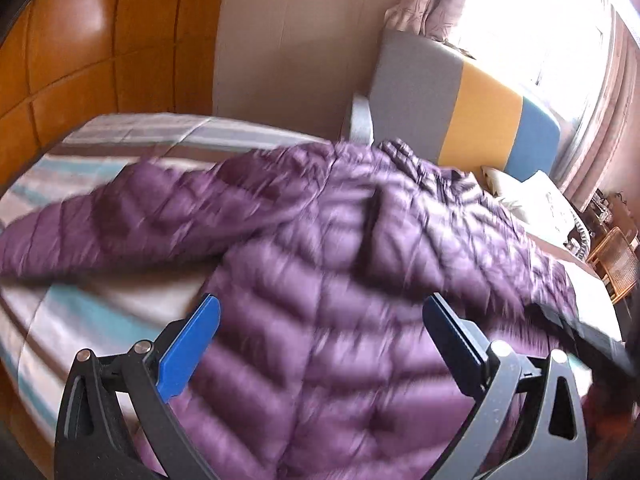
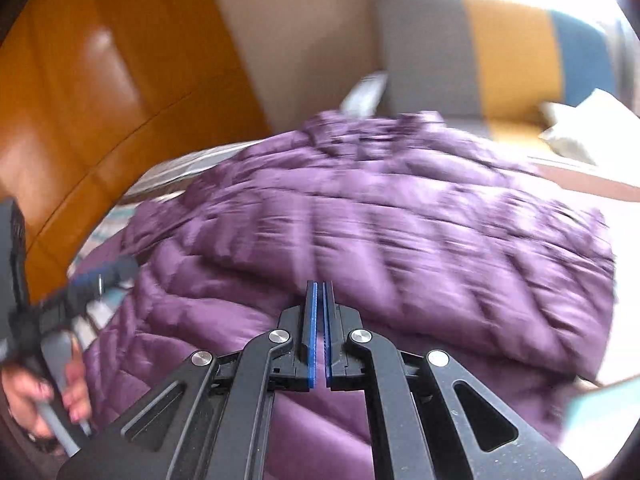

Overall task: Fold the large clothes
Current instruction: 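Carry the held sleeve across the jacket body with the right tool and release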

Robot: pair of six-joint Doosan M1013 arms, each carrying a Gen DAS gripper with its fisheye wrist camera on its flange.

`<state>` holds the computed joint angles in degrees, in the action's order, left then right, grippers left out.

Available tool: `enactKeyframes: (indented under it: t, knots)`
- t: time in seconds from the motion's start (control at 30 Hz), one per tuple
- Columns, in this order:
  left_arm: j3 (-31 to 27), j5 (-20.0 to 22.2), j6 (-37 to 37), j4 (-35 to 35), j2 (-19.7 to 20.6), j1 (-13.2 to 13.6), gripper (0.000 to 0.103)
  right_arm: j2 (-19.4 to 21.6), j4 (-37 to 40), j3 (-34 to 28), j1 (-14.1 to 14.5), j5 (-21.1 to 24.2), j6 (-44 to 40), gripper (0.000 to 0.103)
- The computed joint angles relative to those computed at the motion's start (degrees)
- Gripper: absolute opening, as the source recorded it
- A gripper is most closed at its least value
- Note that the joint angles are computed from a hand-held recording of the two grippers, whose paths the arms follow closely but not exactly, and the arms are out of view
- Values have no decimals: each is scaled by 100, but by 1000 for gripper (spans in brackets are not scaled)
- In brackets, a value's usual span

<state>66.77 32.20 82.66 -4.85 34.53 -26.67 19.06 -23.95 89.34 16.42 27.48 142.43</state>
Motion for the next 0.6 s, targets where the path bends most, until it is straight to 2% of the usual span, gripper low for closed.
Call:
enactKeyframes:
  t: [0.03,0.1,0.13,0.17,0.27,0.33,0.4,0.47,0.5,0.57,0.6]
  knots:
    - [-209,120,2,37,119,-27,101,-52,-200,68,-27,69,275,7]
    - [-811,541,-35,244,475,-113,101,-201,-924,283,-66,211,1235,64]
    - [-1095,724,39,267,652,-152,101,-285,-1501,424,-63,205,1893,66]
    - [-1348,897,84,335,813,-194,101,-358,-1945,536,-70,237,2338,64]
    - [-1662,1036,-4,754,1035,-303,101,-402,-2361,596,-133,555,2837,61]
    - [-1812,1175,-9,888,1148,-353,98,-369,-2341,555,-183,759,2931,52]
    - [-1955,1348,108,880,1252,-371,77,-302,-2244,491,-249,1019,3028,43]
    - [-1885,1296,332,551,1231,-335,46,-202,-2077,381,-325,1265,3019,34]
    - [-1838,1263,478,376,1205,-319,37,-162,-1965,343,-359,1292,2942,27]
    - [-1727,1168,519,306,1131,-291,17,-76,-1755,268,-436,1280,2784,26]
    - [-1656,1097,499,276,1085,-272,11,-31,-1651,211,-477,1237,2669,26]
